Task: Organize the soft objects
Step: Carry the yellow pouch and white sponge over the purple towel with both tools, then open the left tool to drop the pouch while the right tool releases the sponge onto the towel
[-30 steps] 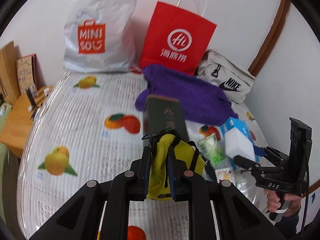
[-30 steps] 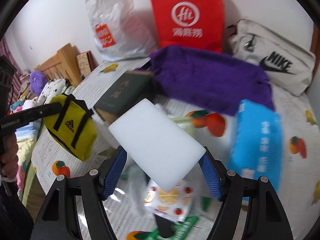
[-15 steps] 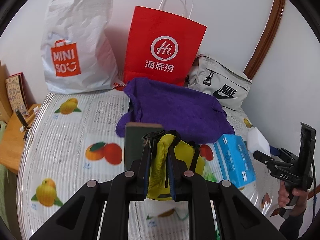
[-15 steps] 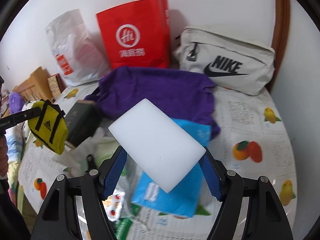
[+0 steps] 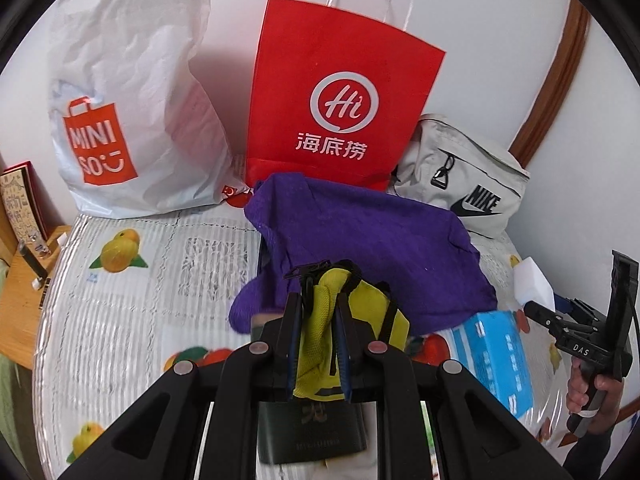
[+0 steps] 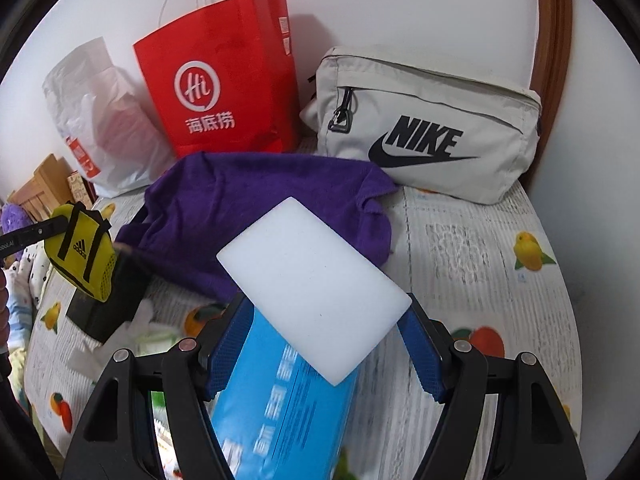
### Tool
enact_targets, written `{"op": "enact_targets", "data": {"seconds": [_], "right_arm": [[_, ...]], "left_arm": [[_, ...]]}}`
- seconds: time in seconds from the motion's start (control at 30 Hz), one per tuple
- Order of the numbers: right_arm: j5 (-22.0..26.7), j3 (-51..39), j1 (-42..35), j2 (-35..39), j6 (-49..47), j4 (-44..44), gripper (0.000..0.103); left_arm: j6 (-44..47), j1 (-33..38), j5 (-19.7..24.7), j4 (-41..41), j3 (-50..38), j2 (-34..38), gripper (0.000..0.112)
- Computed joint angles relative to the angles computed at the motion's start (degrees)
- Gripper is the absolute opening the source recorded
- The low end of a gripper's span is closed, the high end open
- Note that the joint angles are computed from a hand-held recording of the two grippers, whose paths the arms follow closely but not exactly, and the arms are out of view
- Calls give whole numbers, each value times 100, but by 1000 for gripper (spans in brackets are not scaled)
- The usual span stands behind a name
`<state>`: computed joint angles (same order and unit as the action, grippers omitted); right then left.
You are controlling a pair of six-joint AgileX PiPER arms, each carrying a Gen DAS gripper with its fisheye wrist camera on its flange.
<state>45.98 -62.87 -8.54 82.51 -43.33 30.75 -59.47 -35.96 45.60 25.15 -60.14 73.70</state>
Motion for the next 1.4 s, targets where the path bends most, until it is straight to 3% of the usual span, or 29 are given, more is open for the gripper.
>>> {"op": "enact_targets", "data": {"seconds": [0.27, 0.5, 0.83, 1.17, 1.27, 1.4], "right_arm": [[-112, -926, 372, 964, 320, -152, 73], [-135, -1914, 813, 1870, 918, -694, 73], [409, -3248, 1048, 3032, 1321, -1043, 73], [845, -4071, 1116, 3702, 1567, -1250, 73], [966, -4220, 1080, 3815, 1574, -1186, 74], [1102, -4408, 1124, 3931, 1607, -1186, 75]], "left_arm": [[1235, 894, -465, -926, -657, 802, 15], [2195, 1431, -535, -1703, -1670, 1986, 15], [2814, 1683, -145, -2195, -3013, 3338, 15], [2822, 1771, 182, -2265, -3626, 3932, 15], [2742, 1746, 262, -2198, -3717, 3995, 22], [2653, 1700, 429, -2175, -3781, 4005, 45]]}}
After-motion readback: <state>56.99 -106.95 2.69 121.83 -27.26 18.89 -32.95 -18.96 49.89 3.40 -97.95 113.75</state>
